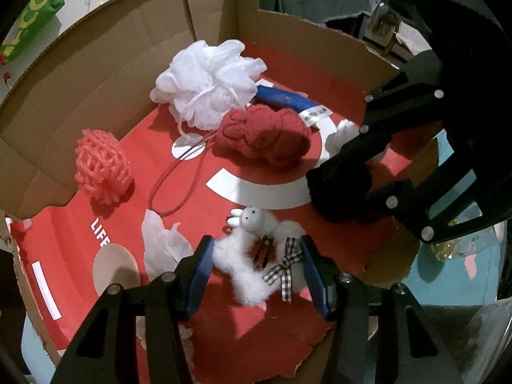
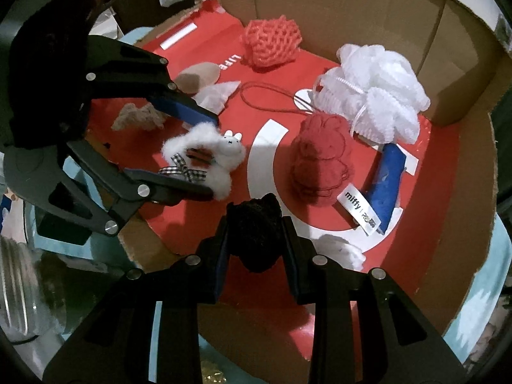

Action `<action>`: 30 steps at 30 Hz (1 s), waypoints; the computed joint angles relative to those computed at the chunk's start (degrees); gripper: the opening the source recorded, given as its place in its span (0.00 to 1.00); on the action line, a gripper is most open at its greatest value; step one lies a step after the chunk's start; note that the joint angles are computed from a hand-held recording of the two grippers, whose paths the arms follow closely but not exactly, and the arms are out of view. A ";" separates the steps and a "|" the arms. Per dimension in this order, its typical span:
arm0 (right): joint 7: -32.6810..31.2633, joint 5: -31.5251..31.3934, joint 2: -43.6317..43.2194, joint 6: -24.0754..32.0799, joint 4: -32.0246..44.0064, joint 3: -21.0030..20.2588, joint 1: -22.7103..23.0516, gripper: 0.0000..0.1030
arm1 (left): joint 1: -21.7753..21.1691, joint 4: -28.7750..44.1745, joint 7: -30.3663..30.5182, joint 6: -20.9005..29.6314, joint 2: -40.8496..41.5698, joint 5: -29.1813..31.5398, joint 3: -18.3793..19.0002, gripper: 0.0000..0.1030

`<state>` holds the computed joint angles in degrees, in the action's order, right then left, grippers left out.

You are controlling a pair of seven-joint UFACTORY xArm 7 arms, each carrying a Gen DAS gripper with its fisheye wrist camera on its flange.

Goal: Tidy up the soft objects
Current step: 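Lower both items onto the red lining and open both tools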

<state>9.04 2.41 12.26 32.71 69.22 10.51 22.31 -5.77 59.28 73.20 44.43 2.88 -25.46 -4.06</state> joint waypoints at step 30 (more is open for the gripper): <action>8.44 -9.06 -2.70 -0.66 -0.96 -1.39 2.38 0.65 | 1.42 -2.81 1.70 -0.94 -6.37 -10.61 2.65 0.80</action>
